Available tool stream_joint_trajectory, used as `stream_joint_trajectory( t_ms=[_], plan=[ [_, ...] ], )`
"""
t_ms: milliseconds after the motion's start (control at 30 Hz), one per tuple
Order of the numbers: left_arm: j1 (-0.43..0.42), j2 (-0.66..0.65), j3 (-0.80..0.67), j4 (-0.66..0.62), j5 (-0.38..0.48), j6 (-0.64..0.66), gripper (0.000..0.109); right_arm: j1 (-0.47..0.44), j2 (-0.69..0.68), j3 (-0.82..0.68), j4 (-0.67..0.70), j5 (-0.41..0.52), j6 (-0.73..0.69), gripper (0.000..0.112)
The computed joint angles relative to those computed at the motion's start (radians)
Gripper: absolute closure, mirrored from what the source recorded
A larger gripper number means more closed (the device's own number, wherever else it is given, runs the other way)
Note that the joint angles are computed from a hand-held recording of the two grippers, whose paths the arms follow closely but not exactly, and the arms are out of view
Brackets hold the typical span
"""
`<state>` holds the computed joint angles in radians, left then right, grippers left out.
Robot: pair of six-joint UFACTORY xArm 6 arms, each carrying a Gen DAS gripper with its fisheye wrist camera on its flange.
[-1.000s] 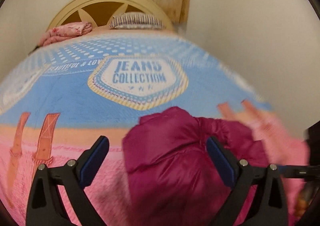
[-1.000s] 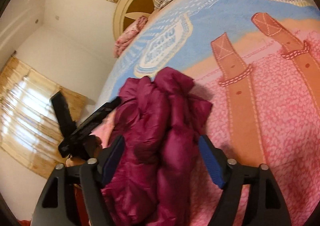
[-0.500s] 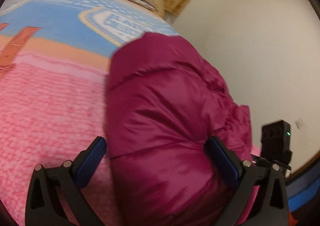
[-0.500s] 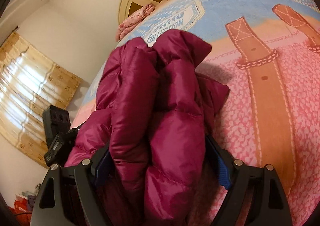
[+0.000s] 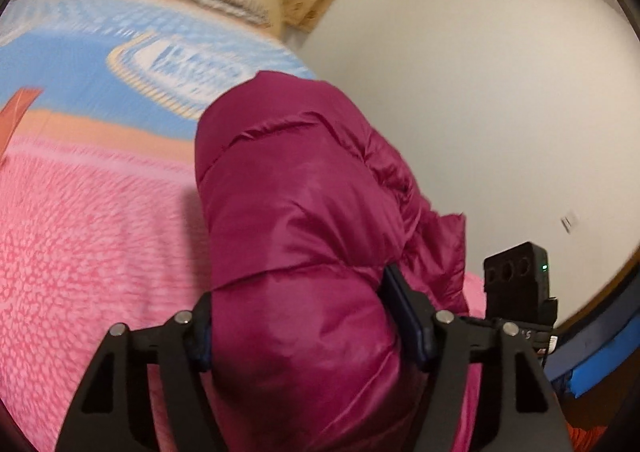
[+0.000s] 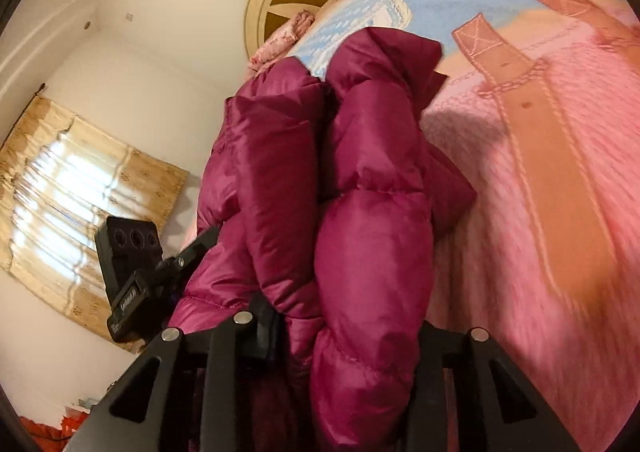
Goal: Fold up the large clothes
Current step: 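Lift the jacket bundle with both tools and carry it toward the stool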
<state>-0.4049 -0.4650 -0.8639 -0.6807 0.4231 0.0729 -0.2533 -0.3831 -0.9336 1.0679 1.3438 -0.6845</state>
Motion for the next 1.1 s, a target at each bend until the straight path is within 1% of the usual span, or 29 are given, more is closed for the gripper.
stream_joint_trajectory(
  t_ms=[67, 100, 200, 300, 367, 433, 500, 567, 667, 800, 867, 967, 1067, 1100],
  plan=[
    [-0.040, -0.008, -0.020, 0.032, -0.002, -0.022, 0.038, -0.073, -0.058, 0.033, 0.024, 0.056, 0.001, 0.079],
    [-0.064, -0.006, -0.034, 0.042, -0.005, -0.028, 0.038, -0.125, -0.090, 0.049, 0.038, 0.093, 0.000, 0.080],
    [-0.140, 0.036, -0.098, 0.026, -0.008, -0.021, 0.038, -0.317, -0.154, 0.067, 0.079, 0.226, -0.008, 0.080],
    [-0.215, 0.114, -0.189, -0.005, -0.009, 0.003, 0.038, -0.499, -0.166, 0.042, 0.080, 0.348, -0.027, 0.080],
    [-0.258, 0.198, -0.281, -0.023, 0.003, 0.027, 0.037, -0.636, -0.144, 0.000, 0.081, 0.437, -0.049, 0.080],
    [-0.293, 0.282, -0.372, -0.053, 0.019, 0.046, 0.037, -0.750, -0.102, -0.044, 0.087, 0.512, -0.060, 0.080],
    [-0.334, 0.364, -0.461, -0.062, 0.032, 0.042, 0.037, -0.844, -0.055, -0.094, 0.085, 0.555, -0.076, 0.080],
    [-0.381, 0.470, -0.574, -0.041, 0.047, 0.016, 0.037, -0.927, -0.002, -0.153, 0.061, 0.574, -0.105, 0.080],
    [-0.417, 0.594, -0.707, -0.012, 0.081, -0.021, 0.037, -1.016, 0.077, -0.222, 0.024, 0.587, -0.142, 0.080],
    [-0.469, 0.747, -0.879, 0.092, 0.136, -0.135, 0.037, -1.089, 0.216, -0.312, -0.001, 0.602, -0.136, 0.080],
    [-0.487, 0.822, -0.969, 0.169, 0.176, -0.209, 0.038, -1.108, 0.270, -0.341, -0.021, 0.588, -0.144, 0.080],
    [-0.513, 0.881, -1.042, 0.290, 0.214, -0.316, 0.037, -1.117, 0.363, -0.376, -0.042, 0.558, -0.136, 0.080],
    [-0.535, 0.914, -1.085, 0.423, 0.225, -0.406, 0.037, -1.128, 0.440, -0.411, -0.046, 0.553, -0.144, 0.080],
    [-0.543, 0.916, -1.083, 0.459, 0.221, -0.431, 0.037, -1.122, 0.438, -0.403, -0.049, 0.541, -0.150, 0.080]
  ],
)
